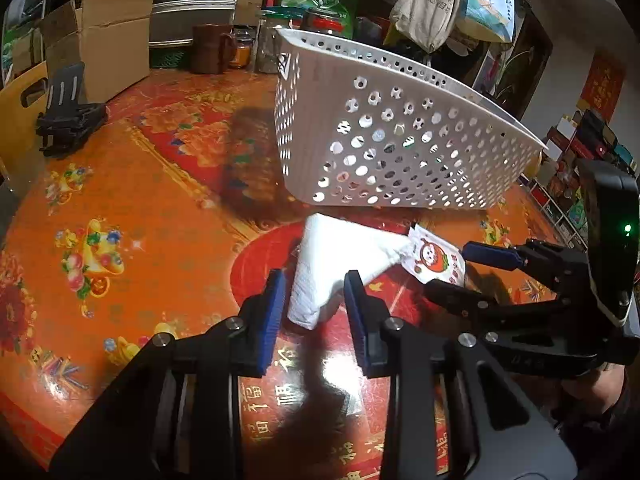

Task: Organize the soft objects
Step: 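Grasp the white folded cloth with the left tool while the right tool grasps the tomato snack packet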

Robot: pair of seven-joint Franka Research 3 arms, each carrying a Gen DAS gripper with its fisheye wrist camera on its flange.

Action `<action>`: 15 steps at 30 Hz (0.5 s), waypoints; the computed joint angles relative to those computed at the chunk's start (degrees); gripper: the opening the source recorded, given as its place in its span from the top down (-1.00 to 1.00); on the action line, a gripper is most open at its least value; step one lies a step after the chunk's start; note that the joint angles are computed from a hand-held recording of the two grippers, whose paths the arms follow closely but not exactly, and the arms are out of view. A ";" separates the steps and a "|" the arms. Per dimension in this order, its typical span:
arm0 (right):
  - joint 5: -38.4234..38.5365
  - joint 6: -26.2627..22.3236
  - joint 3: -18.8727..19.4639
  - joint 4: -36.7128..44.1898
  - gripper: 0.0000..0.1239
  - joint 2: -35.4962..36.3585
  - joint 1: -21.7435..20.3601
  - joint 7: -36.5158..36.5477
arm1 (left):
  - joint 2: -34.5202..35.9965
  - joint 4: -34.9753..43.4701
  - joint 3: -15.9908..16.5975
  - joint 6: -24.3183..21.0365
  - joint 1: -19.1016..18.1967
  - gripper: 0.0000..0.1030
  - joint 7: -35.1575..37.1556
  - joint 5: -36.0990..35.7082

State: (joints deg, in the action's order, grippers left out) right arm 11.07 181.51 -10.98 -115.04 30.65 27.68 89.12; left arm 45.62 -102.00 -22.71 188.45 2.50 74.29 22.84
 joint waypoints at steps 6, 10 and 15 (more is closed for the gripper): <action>0.72 1.63 3.10 -1.92 0.21 -1.43 -3.44 -2.36 | 0.37 1.32 -0.17 -1.00 -0.23 0.46 0.92 0.62; 1.29 2.42 5.43 -3.65 0.30 -2.67 -5.93 -4.94 | 2.41 4.85 -2.68 -6.55 0.76 0.36 4.19 -0.06; 2.32 3.10 8.45 -4.58 0.35 -3.35 -8.97 -7.89 | 2.02 7.54 3.77 -8.82 -6.05 -0.16 5.04 -2.99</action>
State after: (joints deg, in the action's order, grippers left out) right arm 13.39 184.61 -2.54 -119.62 27.30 18.71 81.23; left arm 47.64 -94.47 -18.93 179.63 -3.55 79.33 19.86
